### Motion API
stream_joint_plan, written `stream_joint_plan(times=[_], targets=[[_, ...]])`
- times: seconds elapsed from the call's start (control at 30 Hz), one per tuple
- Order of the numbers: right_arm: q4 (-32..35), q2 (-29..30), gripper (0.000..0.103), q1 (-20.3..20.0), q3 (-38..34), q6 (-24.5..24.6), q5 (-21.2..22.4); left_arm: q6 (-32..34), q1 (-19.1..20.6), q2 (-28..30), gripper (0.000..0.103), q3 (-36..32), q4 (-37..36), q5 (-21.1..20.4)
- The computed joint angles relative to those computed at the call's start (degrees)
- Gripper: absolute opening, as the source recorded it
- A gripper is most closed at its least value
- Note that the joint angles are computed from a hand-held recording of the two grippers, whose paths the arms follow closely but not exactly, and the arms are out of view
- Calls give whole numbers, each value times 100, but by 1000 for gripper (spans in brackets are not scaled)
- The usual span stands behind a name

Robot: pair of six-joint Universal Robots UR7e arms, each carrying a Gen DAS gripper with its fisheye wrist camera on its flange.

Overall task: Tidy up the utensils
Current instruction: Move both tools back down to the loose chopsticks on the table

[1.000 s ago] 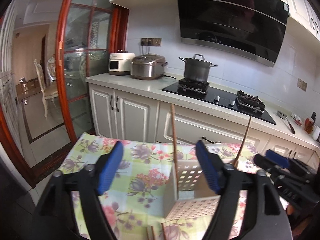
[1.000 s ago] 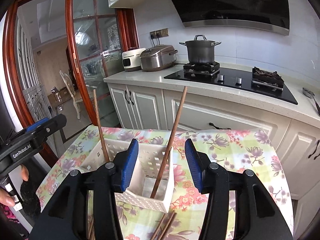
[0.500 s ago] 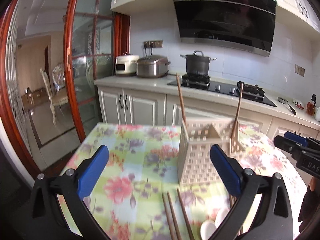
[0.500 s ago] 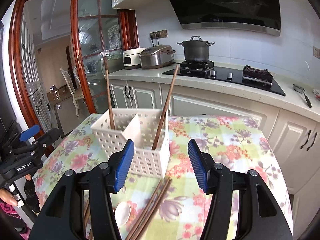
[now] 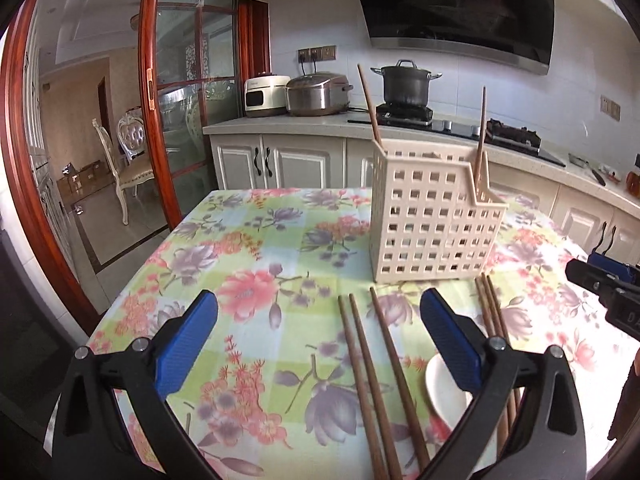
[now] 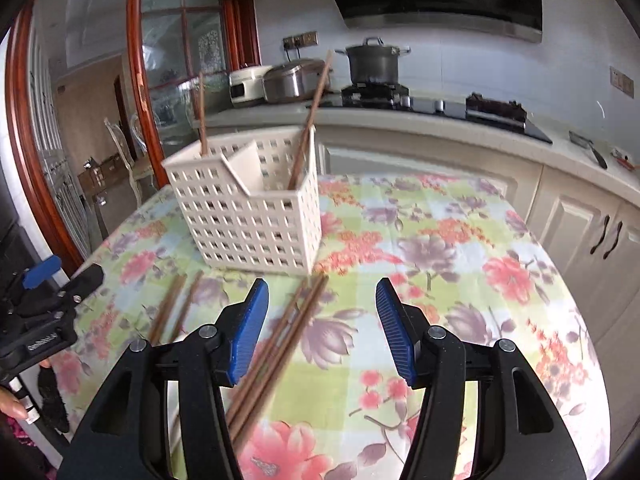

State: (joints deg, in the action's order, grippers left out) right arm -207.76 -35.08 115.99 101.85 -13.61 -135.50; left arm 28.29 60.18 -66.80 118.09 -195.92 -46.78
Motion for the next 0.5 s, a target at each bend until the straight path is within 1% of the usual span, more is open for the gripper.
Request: stream_joint_plan(times=[0.1,0.23,0.3,0.37,0.5], targets=[[345,-12,52,-154,43,486,-6,92,25,64,98,26,-73,68],[846,-8,39,-295,-3,1041,6,208,54,151,98,3,-139,204],[1114,1,36,-346,-46,1274,47,145,92,152,98,-22,-52,200],[1301,47,33,-362,-119,1380,82,53,134,135,98,-45,50,190],[1609,190,30,-342,-335,1427,59,-11,184,127,98,-83,143,262]])
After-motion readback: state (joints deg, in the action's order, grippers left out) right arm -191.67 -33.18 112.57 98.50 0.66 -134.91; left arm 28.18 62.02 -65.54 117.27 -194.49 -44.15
